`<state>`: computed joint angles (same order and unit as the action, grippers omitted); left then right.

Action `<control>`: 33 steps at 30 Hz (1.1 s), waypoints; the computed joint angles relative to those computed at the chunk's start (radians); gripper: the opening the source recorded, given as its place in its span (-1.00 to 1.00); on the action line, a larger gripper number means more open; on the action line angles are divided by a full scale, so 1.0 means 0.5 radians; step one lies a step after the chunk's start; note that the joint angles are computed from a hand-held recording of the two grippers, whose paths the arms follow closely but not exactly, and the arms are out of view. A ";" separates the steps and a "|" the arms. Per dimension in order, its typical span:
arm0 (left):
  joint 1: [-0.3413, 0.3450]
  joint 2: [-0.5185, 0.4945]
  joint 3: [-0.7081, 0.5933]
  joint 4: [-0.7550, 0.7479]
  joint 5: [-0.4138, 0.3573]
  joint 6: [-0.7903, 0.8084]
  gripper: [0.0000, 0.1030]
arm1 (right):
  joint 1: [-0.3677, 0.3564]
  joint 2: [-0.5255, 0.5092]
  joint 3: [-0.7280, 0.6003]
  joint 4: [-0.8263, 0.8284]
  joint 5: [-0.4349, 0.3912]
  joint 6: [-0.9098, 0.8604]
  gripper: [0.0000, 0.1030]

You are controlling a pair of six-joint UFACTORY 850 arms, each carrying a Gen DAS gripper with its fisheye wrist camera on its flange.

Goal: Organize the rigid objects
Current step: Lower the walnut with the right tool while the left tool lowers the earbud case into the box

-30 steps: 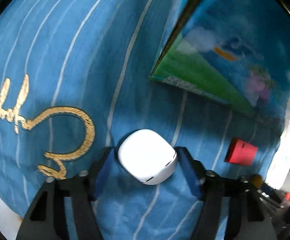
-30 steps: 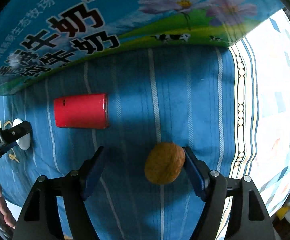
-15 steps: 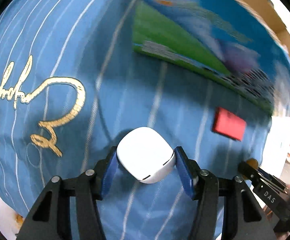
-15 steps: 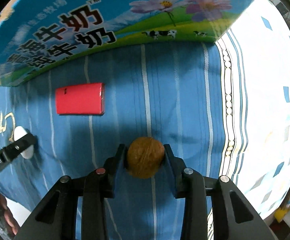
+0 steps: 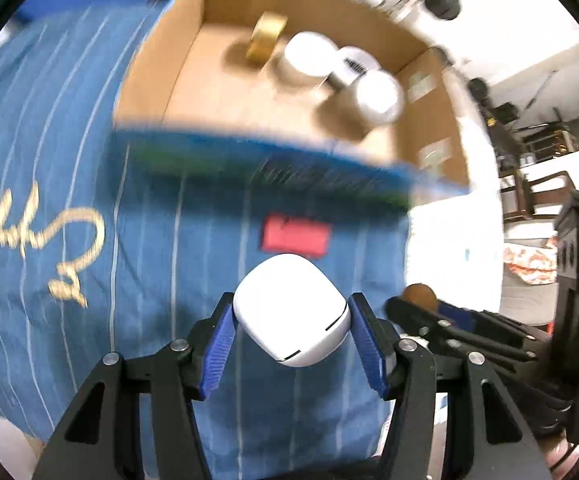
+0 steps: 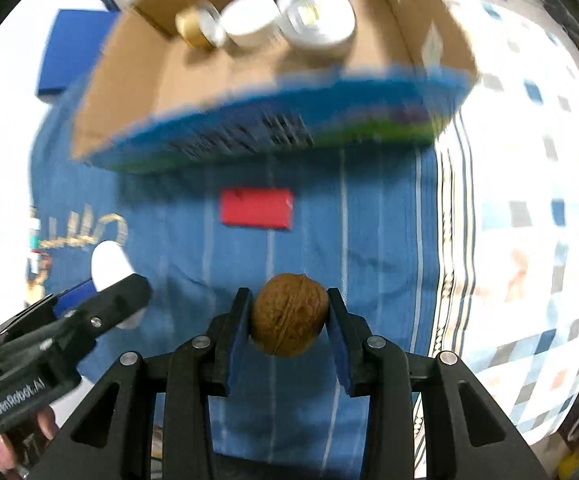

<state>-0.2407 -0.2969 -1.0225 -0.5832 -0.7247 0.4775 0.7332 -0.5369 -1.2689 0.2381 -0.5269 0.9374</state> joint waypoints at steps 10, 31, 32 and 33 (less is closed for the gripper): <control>-0.012 -0.239 -0.591 0.182 0.105 -0.020 0.04 | -0.192 -0.080 -0.419 -0.414 -0.087 0.104 -0.25; 0.027 -1.293 -1.690 0.524 -0.405 -0.470 0.04 | -0.455 -0.995 -1.290 0.104 -0.374 -0.617 -0.25; 0.027 -1.328 -1.730 0.537 -0.434 -0.490 0.04 | -0.462 -1.040 -1.346 0.109 -0.410 -0.636 -0.25; 0.025 -1.351 -1.757 0.547 -0.457 -0.498 0.04 | -0.465 -1.075 -1.394 0.107 -0.441 -0.645 -0.25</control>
<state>-0.2280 -0.9726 -1.9012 -0.3097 -0.9531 0.2286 0.5006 -1.0747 -1.9657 0.2916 -0.7475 0.6148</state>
